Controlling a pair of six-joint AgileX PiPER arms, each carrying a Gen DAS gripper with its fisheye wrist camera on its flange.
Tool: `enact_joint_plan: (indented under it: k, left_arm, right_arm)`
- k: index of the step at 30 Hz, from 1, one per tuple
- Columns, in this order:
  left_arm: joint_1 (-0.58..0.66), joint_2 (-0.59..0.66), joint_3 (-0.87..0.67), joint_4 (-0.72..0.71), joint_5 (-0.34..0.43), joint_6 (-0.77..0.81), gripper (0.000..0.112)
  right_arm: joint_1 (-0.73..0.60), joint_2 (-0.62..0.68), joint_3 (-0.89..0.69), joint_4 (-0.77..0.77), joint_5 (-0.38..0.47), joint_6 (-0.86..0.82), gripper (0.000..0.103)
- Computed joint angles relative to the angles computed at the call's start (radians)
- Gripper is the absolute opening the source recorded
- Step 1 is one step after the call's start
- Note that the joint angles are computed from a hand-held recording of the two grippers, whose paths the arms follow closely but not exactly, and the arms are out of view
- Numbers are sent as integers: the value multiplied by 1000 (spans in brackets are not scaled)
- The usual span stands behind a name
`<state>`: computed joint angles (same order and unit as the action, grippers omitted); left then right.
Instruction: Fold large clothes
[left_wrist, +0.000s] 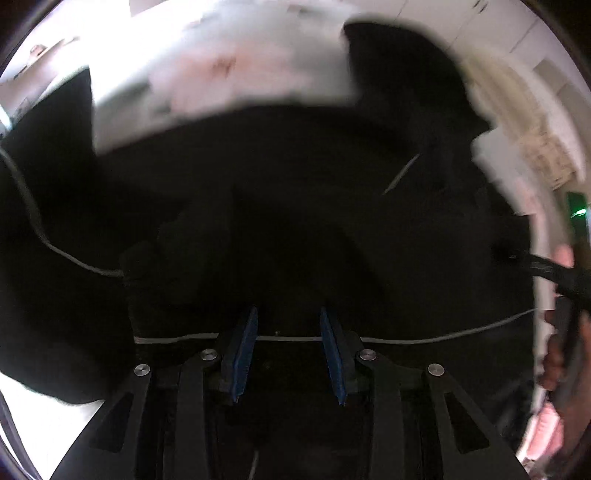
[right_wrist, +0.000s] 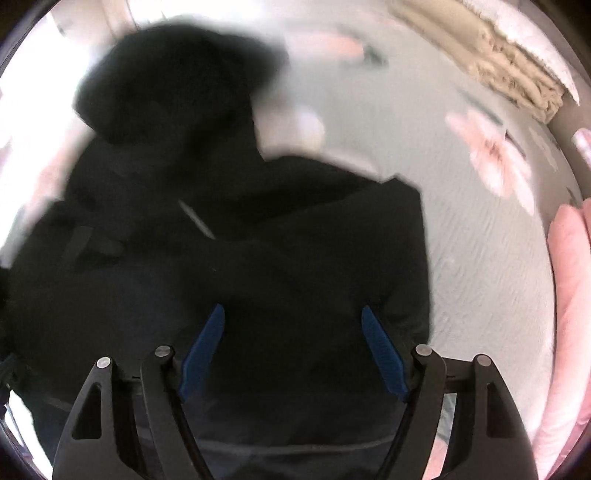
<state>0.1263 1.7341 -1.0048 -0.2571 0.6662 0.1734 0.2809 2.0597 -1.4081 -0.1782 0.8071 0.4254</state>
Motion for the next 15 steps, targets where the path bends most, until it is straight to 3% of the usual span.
enact_joint_plan:
  k: [2,4,8,10,13,15]
  left_arm:
    - [-29,-15,31,44,-67,-35,37]
    - [-52,-30,29,104,-54,-97,37]
    - [-37,-116,35,124,28,-149,37]
    - [-11,-195,62,127,81,-154,37]
    - [38,-310,119,89,155,-131,37]
    - [48,-340,152,82,163,-126,37]
  right_arm:
    - [-6,21,8,8,-25,-26,84]
    - [0,16,16,-9,-34,-33,85]
    - [-1,-34,37,21,-26,-84,85]
    - [12,-156,134,104,-70,-181,85]
    - [115,-316,270,131,-74,-199,85]
    - [197,-345,322,123,-57,-154,85]
